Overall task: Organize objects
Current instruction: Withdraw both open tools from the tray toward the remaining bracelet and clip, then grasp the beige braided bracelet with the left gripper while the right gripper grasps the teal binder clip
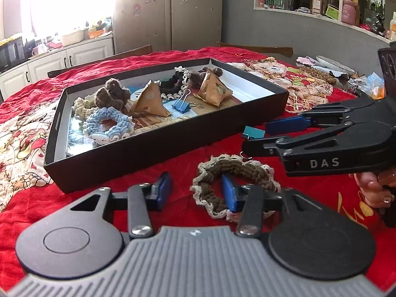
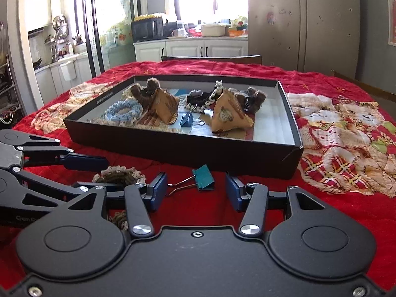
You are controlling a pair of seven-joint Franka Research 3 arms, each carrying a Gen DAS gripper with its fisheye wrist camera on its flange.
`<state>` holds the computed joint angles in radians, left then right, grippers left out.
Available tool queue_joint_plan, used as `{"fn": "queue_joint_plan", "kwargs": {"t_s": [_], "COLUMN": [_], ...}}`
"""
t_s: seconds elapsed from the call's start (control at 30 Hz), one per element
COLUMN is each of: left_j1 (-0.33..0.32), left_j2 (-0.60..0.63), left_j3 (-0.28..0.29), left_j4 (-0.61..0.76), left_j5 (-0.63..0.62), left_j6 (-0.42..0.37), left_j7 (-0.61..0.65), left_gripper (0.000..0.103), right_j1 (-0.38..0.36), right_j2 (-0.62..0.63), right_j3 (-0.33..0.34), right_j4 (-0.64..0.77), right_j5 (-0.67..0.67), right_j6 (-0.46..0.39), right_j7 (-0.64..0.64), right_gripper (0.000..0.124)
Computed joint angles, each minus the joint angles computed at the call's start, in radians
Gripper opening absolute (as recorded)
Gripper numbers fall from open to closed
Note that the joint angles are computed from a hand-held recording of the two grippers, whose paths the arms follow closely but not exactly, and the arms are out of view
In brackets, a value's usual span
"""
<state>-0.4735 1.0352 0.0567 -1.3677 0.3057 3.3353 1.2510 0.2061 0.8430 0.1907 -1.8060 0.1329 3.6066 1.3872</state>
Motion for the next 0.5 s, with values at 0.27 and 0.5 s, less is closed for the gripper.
{"fn": "queue_joint_plan", "kwargs": {"t_s": [0.27, 0.5], "left_j1": [-0.019, -0.008], "left_j2": [-0.005, -0.010], "left_j3": [0.021, 0.016], "left_j4": [-0.006, -0.014], "left_j5": [-0.011, -0.028], "left_j6": [0.004, 0.011], "left_j7": [-0.003, -0.019], "left_gripper": [0.017, 0.015], "right_j1": [0.073, 0.094], "right_j2": [0.000, 0.016], "right_j3": [-0.060, -0.073], "right_j4": [0.028, 0.063], "right_j5": [0.050, 0.087], "right_j6": [-0.065, -0.086], "right_j7": [-0.062, -0.114], "right_gripper": [0.054, 0.059]}}
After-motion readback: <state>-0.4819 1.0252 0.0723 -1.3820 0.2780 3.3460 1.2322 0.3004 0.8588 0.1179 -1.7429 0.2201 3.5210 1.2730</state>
